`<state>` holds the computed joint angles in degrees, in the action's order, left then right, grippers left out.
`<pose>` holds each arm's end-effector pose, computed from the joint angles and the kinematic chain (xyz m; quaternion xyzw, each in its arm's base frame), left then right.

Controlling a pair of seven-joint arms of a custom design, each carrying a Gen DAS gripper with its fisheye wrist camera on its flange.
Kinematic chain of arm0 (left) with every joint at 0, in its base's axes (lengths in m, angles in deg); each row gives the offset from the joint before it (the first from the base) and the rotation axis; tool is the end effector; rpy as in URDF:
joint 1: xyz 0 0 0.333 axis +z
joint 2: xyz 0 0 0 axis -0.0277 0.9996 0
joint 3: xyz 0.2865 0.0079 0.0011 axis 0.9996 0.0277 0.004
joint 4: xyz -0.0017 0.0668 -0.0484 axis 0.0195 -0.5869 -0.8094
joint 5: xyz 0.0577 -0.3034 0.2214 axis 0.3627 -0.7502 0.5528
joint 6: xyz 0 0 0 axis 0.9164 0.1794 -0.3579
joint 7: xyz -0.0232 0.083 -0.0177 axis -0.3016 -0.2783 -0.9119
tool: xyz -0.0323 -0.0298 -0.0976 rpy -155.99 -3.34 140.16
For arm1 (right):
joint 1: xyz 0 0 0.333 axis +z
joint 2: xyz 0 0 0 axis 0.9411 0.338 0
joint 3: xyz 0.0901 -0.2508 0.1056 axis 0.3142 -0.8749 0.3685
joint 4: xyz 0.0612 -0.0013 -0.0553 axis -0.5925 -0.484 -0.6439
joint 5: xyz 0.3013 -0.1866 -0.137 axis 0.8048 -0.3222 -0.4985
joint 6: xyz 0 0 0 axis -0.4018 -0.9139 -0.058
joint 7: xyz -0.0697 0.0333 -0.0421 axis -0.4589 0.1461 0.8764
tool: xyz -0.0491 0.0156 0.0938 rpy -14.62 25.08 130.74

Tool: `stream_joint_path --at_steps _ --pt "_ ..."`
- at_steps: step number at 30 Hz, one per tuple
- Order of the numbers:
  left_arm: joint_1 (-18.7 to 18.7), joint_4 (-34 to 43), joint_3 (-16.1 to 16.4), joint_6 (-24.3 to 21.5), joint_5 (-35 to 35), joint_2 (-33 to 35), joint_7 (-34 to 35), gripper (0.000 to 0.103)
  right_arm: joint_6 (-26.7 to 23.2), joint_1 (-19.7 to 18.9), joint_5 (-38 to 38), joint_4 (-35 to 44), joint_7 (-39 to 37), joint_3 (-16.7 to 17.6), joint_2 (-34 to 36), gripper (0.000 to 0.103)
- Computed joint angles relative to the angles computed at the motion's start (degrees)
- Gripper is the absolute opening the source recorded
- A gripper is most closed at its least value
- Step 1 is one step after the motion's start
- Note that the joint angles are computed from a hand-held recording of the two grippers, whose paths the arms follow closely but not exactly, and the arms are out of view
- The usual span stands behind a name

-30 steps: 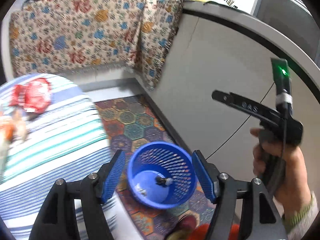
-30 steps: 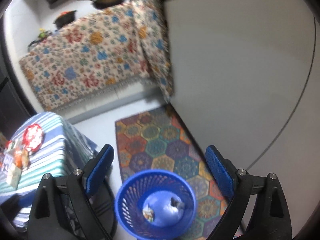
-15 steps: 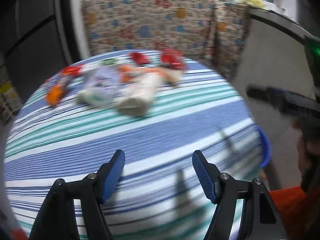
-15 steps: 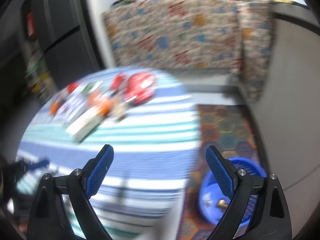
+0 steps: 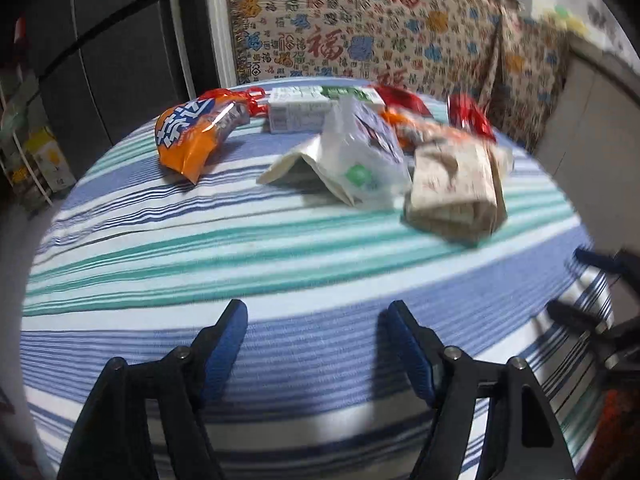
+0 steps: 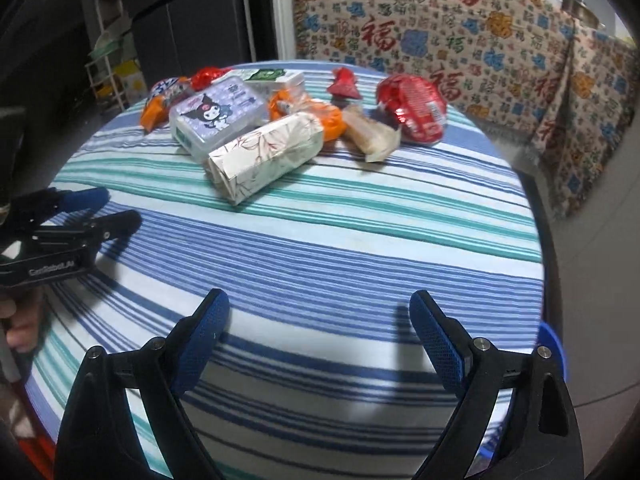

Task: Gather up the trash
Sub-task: 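Move both tools back over the table toward the remaining packages, then grasp the floral paper package with the right tool while the left tool grasps the cartoon plastic box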

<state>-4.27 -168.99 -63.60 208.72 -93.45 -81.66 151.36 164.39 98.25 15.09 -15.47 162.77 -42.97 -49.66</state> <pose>0.6213 -0.1275 0.5386 -0.4980 0.8044 -0.2824 0.1585 0.6001 0.3192 0.5228 -0.6187 0.7136 -0.2387 0.2257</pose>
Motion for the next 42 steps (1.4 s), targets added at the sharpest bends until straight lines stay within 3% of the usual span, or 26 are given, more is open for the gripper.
stream_joint_path --at_steps 2,5,9,14,19,24,26,28,29,36,42 --pt "-0.39 1.39 0.32 -0.03 2.35 1.17 -1.52 0.075 -0.86 -0.1 1.25 2.99 -1.21 0.28 2.26 0.092" --pt "-0.57 3.97 0.48 -1.22 4.92 3.18 -3.1 0.092 -2.0 0.44 2.21 5.42 -2.28 -0.02 4.04 0.094" --pt "0.12 6.93 0.02 -3.41 5.04 5.17 -1.67 0.102 -1.21 0.45 3.69 7.6 -2.91 -0.56 5.59 0.091" --pt "0.65 8.04 0.16 -3.74 5.09 6.01 -1.71 0.103 11.91 -0.66 5.48 4.1 1.75 -1.15 4.24 0.089" --pt "0.54 7.78 0.09 -3.36 5.81 5.86 -2.61 0.103 11.19 -0.86 10.68 15.34 2.3 -1.45 12.14 0.089" --pt "0.63 7.81 0.0 -3.34 5.82 5.9 -2.61 0.103 10.66 -0.45 13.91 22.36 9.99 -4.21 17.31 0.089" --pt "0.62 7.77 -0.01 -3.3 5.84 5.89 -2.65 0.103 7.75 -0.87 15.04 24.95 10.38 -4.15 18.77 0.084" --pt "0.63 7.76 -0.02 -3.29 5.84 5.89 -2.65 0.103 5.93 -1.47 15.95 25.84 8.83 -3.64 19.13 0.059" --pt "0.63 7.73 -0.01 -3.25 5.86 5.88 -2.66 0.103 6.42 -1.56 15.97 24.89 8.12 -3.52 18.5 0.051" --pt "0.69 7.03 0.13 -3.4 5.97 5.07 -3.25 0.102 7.81 -1.92 14.56 12.78 3.78 -2.78 9.25 0.047" --pt "1.72 6.2 -1.77 -0.64 -3.71 2.14 3.92 0.102 5.81 -1.08 8.73 7.26 2.01 -2.77 4.11 0.046"
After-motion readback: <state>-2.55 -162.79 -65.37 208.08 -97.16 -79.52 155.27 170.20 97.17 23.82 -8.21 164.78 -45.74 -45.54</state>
